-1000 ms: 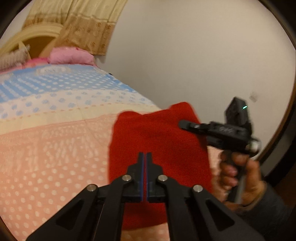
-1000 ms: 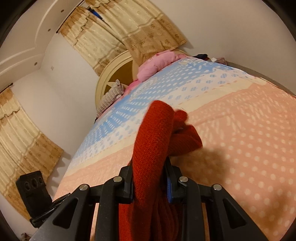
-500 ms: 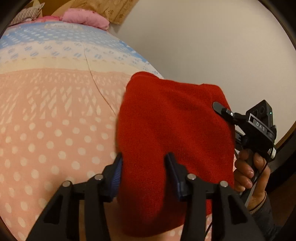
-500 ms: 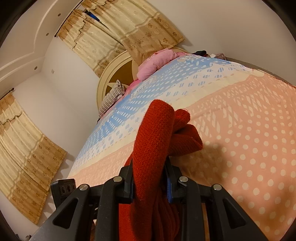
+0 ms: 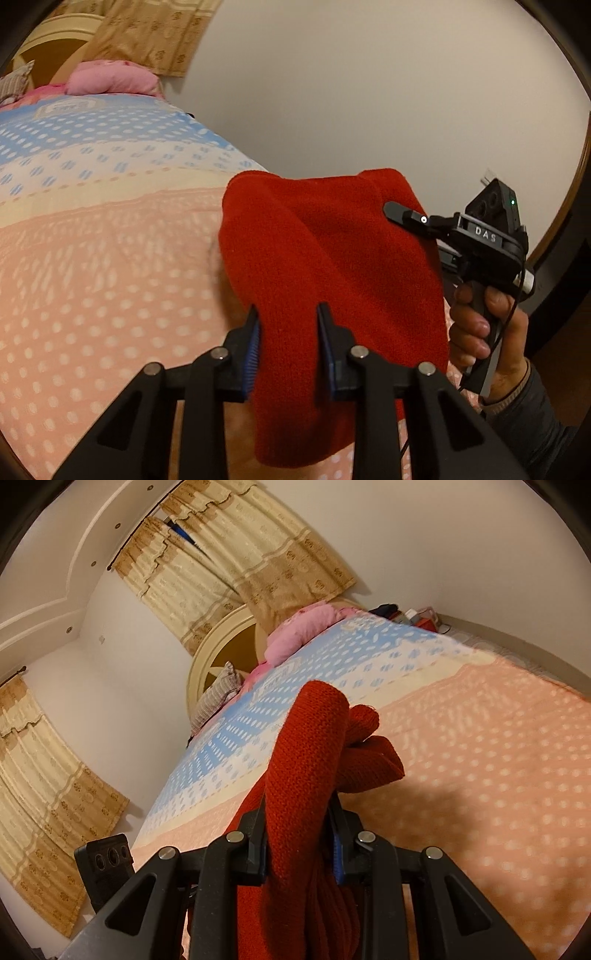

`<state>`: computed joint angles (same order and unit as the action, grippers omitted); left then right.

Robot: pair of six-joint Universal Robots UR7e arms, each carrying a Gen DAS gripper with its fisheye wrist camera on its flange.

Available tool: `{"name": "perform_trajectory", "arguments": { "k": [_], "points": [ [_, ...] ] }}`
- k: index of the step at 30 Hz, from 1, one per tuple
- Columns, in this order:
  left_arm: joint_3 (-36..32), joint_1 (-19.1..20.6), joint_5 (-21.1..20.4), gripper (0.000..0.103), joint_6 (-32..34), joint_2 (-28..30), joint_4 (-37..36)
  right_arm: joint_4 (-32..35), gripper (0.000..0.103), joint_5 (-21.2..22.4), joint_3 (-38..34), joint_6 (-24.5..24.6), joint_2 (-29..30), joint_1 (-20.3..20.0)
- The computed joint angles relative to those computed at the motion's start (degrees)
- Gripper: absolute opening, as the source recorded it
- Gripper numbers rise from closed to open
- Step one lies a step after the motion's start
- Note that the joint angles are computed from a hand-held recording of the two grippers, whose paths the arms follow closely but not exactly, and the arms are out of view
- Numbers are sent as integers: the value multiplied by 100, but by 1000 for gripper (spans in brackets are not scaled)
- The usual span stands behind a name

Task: Fold small clothes
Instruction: 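Fold the lifted sweater edge over the rest with both tools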

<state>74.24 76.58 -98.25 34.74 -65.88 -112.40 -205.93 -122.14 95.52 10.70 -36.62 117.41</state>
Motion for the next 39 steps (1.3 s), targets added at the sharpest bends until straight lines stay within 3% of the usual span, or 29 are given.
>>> {"name": "perform_trajectory", "arguments": {
  "k": [14, 31, 36, 39],
  "points": [
    [782, -396, 268, 29, 219, -219, -339, -668, 25, -346, 1018, 263, -558, -163],
    [1273, -529, 695, 30, 412, -385, -706, -1154, 25, -141, 1543, 656, -691, -528],
    [1435, -562, 887, 39, 455, -441, -974, -1210, 25, -163, 1614, 752, -691, -590],
    [1615, -595, 1042, 52, 571, -527, -1248, -1114, 26, -285, 1657, 896, -700, -629]
  ]
}}
